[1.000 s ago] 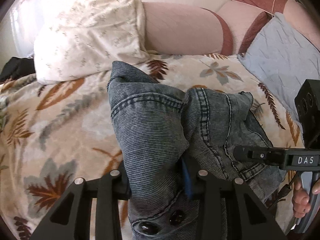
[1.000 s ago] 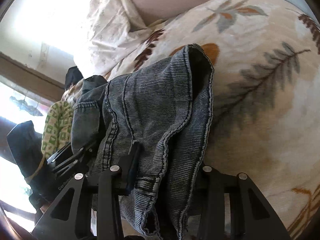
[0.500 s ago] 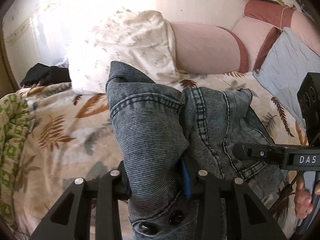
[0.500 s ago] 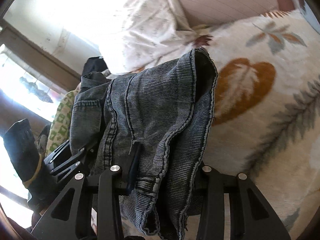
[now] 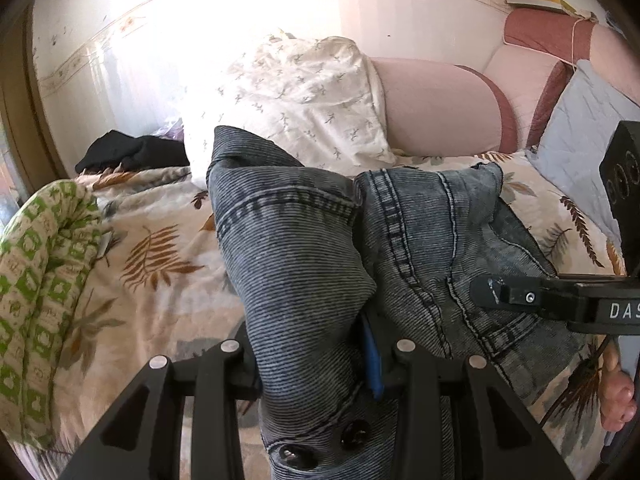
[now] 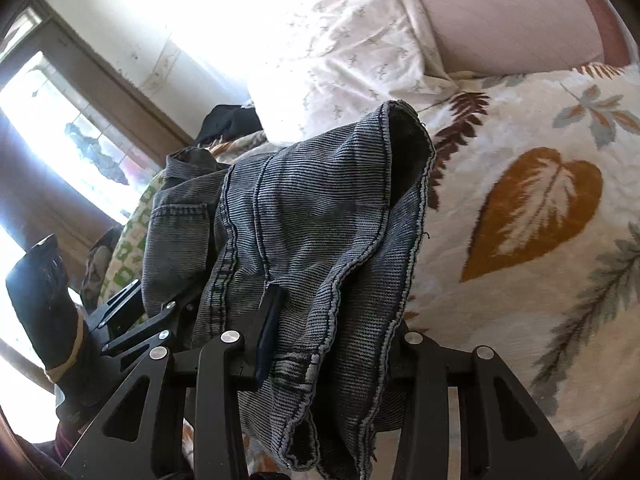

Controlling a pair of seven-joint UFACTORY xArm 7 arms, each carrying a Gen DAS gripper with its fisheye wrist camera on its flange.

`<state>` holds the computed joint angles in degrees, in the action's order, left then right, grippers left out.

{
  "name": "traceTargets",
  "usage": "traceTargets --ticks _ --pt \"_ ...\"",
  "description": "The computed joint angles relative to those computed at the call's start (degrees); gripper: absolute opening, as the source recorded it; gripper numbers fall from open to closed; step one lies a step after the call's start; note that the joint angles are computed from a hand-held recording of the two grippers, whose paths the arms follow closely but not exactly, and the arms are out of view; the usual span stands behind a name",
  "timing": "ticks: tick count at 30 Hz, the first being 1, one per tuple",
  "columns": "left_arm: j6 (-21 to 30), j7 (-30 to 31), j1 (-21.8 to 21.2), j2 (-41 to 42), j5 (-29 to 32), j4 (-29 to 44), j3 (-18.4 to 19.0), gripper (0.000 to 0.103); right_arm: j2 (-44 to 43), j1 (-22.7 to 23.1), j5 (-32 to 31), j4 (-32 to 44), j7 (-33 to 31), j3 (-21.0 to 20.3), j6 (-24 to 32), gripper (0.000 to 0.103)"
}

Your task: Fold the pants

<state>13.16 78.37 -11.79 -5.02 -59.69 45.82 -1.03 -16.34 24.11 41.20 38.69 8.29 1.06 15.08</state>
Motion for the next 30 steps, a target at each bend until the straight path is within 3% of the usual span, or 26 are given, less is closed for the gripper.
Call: traceTargets --ticks 6,15,23,30 --pt "0.45 -2.23 1.09 0.78 2.2 -0.12 0.09 0.039 1.6 -1.3 -5.15 0.79 4.58 2.87 0.11 0.038" --pt "1.46 3.02 2.3 2.17 -2.89 1.74 0.08 0.039 2.81 -1.23 -11.06 -0.05 9.46 4.4 -4.85 0.038" --pt "-0.35 7.89 3.23 5.31 -8.84 4.32 -2.05 0.039 4.98 0.76 -11.72 -0.66 11.42 3.11 -9.39 0.038" --pt "-1.79 8.33 4.22 8.32 -10.1 6.51 -4.32 0.039 6.79 1.5 -11.03 -0.72 11.83 1.93 -11.65 0.038"
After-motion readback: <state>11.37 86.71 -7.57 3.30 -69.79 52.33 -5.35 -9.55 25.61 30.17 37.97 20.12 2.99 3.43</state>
